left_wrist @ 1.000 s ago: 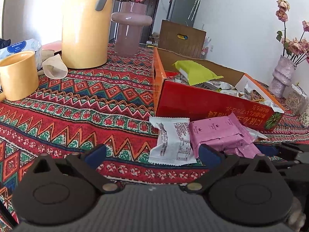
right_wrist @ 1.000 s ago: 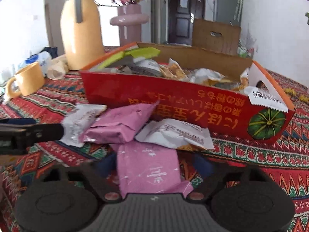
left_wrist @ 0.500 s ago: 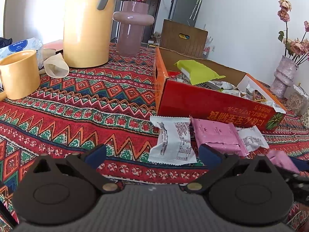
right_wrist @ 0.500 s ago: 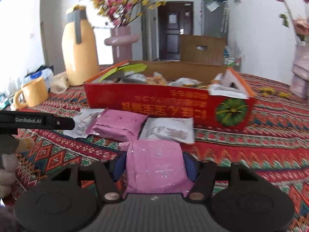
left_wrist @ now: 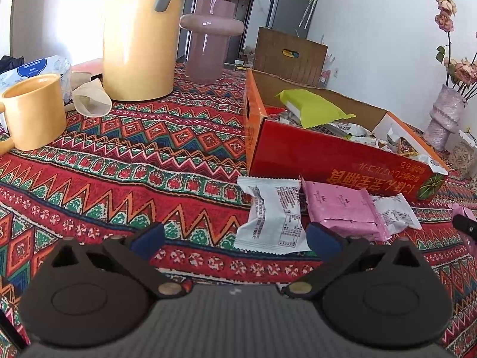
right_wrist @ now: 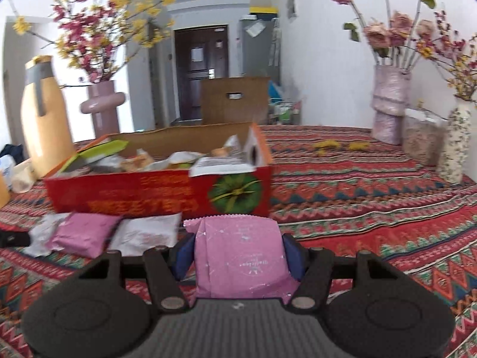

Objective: Organize snacks
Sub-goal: 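Grasp a pink packet with the right gripper while the left gripper grasps a white packet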

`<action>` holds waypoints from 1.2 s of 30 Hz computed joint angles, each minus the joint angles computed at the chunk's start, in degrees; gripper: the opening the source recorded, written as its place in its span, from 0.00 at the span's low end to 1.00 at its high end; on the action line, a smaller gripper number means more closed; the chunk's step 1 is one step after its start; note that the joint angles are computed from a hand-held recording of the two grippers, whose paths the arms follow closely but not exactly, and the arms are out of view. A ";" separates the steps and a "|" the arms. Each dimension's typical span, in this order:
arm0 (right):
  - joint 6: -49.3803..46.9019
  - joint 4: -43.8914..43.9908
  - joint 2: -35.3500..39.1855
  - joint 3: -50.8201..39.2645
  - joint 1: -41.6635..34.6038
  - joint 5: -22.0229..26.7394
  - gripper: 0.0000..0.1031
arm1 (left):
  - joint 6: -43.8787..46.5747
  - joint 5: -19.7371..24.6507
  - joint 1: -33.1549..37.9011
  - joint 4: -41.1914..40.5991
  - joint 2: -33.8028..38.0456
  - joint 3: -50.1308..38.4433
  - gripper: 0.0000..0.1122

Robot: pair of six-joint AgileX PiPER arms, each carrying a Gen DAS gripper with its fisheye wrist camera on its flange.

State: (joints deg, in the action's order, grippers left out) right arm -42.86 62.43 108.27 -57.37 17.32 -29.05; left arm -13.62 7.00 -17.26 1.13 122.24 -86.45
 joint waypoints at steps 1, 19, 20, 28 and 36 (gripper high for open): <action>-0.37 0.47 0.64 -0.55 -0.41 -0.55 0.60 | -0.50 0.03 0.00 0.50 0.01 -0.01 0.92; 6.63 -4.38 2.83 -1.85 -3.35 2.63 0.60 | -20.79 3.89 -1.39 21.97 0.20 -1.71 0.92; 7.37 -5.05 2.76 -1.69 -3.46 2.72 0.60 | -20.84 4.46 -1.54 22.24 -0.02 -1.90 0.92; 13.12 -10.45 2.18 -0.30 -4.12 2.74 0.60 | -22.04 13.68 -4.29 26.93 1.95 -10.67 0.92; 17.73 -14.75 1.78 0.85 -4.34 2.08 0.60 | -18.59 27.87 -6.18 23.64 13.66 -30.63 0.92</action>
State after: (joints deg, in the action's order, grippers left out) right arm -25.13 47.68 110.05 -56.51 12.99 -26.97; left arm -32.21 34.87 -23.44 24.77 135.90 -117.08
